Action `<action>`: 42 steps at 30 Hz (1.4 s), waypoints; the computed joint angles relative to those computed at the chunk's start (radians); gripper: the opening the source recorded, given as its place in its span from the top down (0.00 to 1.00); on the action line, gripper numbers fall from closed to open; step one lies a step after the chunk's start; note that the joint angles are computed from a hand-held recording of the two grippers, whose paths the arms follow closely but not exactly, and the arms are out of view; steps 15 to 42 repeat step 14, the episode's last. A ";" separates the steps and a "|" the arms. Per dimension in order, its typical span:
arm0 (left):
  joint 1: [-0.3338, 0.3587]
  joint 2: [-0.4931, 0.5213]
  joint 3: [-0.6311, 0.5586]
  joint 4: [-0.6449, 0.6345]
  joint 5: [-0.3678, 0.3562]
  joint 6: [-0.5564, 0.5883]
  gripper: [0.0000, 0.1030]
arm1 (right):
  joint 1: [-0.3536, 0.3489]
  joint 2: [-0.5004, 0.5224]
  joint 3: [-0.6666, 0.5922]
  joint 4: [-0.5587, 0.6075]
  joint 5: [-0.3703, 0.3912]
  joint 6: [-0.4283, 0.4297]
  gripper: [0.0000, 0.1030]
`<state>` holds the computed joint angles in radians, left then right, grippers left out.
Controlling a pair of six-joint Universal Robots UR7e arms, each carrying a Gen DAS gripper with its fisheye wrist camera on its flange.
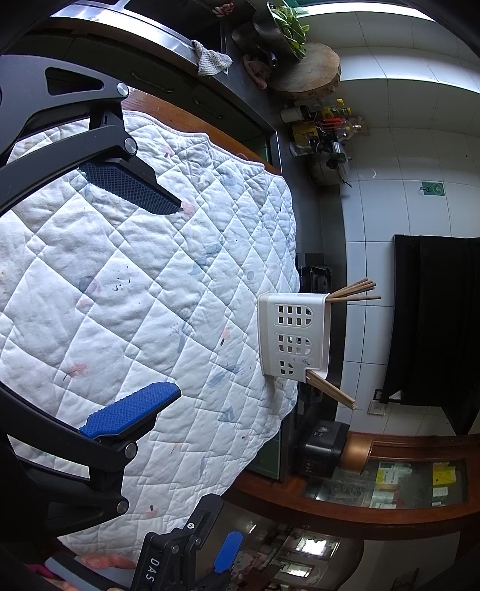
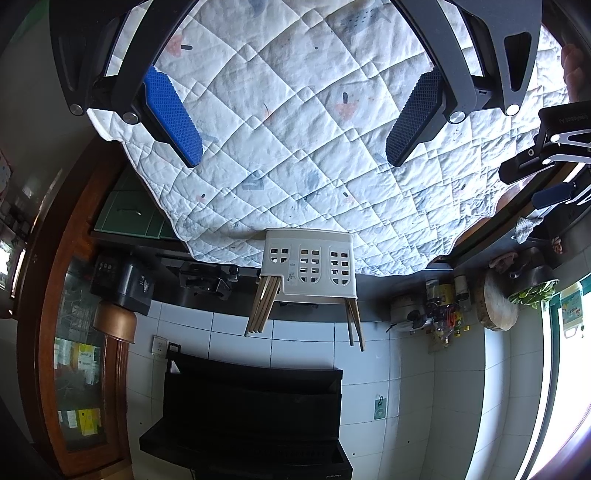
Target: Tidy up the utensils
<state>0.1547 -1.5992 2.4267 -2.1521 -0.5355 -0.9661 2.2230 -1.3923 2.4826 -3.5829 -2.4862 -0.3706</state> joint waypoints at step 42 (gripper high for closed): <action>0.014 -0.006 -0.019 0.019 -0.009 -0.003 0.11 | -0.005 -0.002 0.001 -0.002 0.005 -0.004 0.07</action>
